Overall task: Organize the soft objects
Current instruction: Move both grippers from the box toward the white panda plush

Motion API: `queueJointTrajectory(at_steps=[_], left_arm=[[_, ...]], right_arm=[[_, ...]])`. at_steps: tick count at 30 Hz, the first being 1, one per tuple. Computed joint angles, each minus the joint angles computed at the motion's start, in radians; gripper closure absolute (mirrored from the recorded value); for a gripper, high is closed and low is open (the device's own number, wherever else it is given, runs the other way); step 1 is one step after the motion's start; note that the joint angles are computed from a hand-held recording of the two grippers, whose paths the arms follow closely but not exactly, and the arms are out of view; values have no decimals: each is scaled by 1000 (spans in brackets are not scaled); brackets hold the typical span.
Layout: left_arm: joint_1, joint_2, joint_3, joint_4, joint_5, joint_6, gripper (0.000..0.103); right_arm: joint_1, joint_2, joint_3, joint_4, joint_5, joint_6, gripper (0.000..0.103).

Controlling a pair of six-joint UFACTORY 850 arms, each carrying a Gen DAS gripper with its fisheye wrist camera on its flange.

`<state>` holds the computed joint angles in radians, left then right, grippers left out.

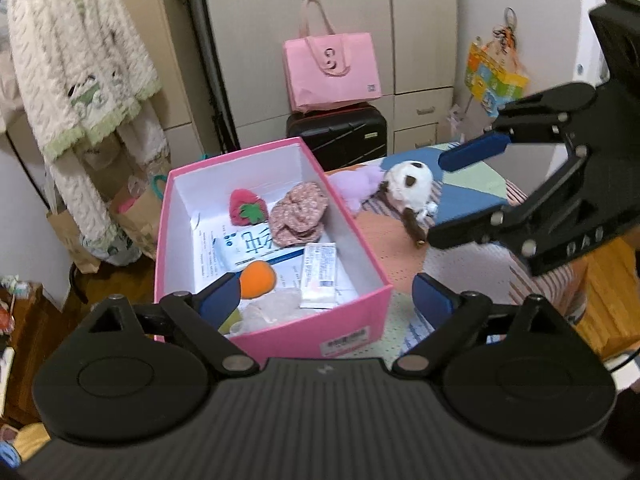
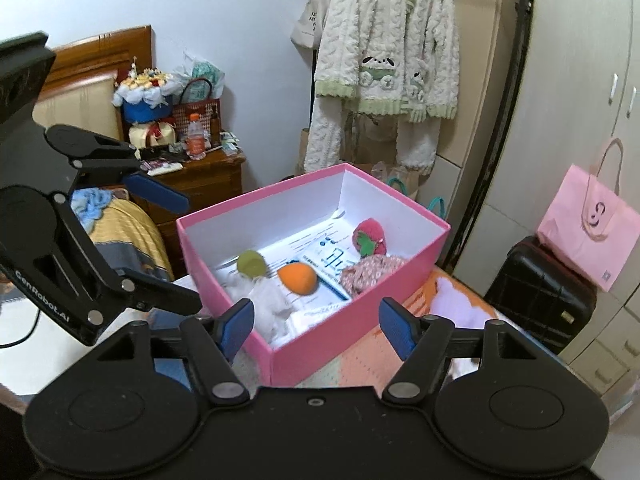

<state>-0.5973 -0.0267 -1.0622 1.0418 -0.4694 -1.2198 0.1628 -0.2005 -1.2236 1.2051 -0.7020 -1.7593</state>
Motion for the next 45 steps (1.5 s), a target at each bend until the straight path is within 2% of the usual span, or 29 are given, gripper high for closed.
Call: queueJointTrajectory(at_steps=[5, 13, 18, 24, 27, 33, 36, 38, 41, 43, 45], left_arm=[[-36, -14, -12, -38, 15, 25, 9], [-79, -73, -68, -83, 40, 84, 9], [-70, -128, -120, -186, 108, 142, 9], [-62, -208, -196, -273, 125, 235, 9], [-59, -238, -223, -250, 153, 223, 9], [-51, -323, -314, -340, 171, 333, 9], [-40, -360, -341, -287, 198, 267, 9], [-36, -381, -350, -181, 218, 145, 9], [-22, -417, -362, -45, 254, -35, 9], [-10, -440, -376, -101, 277, 2, 9], [-2, -464, -388, -62, 300, -51, 9]], right_arm=[[-54, 33, 57, 75, -27, -76, 22], [-143, 46, 114, 117, -58, -154, 20], [-189, 29, 130, 147, -74, -217, 18], [-227, -30, 106, 146, -86, -254, 18], [-235, -71, 80, 147, -99, -265, 18], [-245, -149, 48, 220, -169, -377, 17], [-236, -182, 41, 269, -159, -445, 17], [-229, -213, 31, 306, -152, -482, 17], [-209, -247, 25, 375, -92, -527, 17], [-205, -266, 13, 403, -74, -529, 17], [-202, -288, -12, 401, -52, -495, 17]])
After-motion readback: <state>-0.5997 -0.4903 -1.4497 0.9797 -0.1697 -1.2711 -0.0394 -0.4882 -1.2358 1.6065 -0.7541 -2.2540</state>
